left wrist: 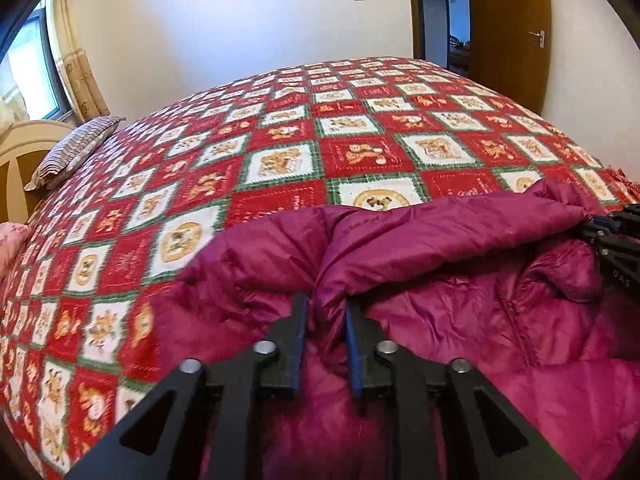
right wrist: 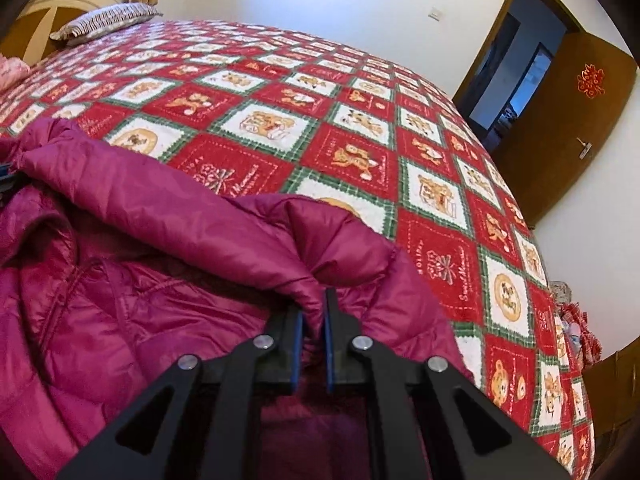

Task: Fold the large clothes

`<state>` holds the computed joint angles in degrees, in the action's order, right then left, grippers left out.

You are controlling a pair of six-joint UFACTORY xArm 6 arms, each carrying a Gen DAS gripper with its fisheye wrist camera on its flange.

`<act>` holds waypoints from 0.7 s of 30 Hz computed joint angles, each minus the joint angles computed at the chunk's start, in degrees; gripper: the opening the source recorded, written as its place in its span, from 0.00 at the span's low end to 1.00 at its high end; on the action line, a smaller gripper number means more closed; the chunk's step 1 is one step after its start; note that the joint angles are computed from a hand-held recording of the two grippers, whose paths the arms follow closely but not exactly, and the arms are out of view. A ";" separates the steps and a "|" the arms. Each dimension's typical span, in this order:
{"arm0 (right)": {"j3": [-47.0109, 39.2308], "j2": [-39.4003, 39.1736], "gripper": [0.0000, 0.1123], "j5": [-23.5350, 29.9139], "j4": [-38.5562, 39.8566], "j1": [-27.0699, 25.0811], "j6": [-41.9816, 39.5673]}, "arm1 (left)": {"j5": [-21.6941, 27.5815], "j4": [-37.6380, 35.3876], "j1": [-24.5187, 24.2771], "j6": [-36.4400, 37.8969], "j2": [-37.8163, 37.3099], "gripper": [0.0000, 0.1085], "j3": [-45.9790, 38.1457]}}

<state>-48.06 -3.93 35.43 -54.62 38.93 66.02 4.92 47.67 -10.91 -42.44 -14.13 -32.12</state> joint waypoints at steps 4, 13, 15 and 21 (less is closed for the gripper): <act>3.40 -5.26 0.36 -1.71 2.95 -0.56 -2.71 | -2.19 1.90 2.62 -2.62 -7.81 0.77 3.47; 1.62 -10.56 0.39 2.01 3.18 -0.59 0.20 | 4.64 10.30 3.98 -18.25 0.26 0.79 -9.54; -1.20 -7.55 0.42 -0.79 2.25 -1.84 4.26 | 7.19 4.58 1.64 -14.30 5.41 0.79 -13.30; -7.40 3.09 0.43 -10.57 6.07 -3.55 5.68 | 8.81 2.60 -2.92 -12.50 10.53 0.79 -14.50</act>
<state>-55.46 -0.85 24.86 -48.55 35.38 71.70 13.73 50.27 -13.83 -54.94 -3.60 -46.62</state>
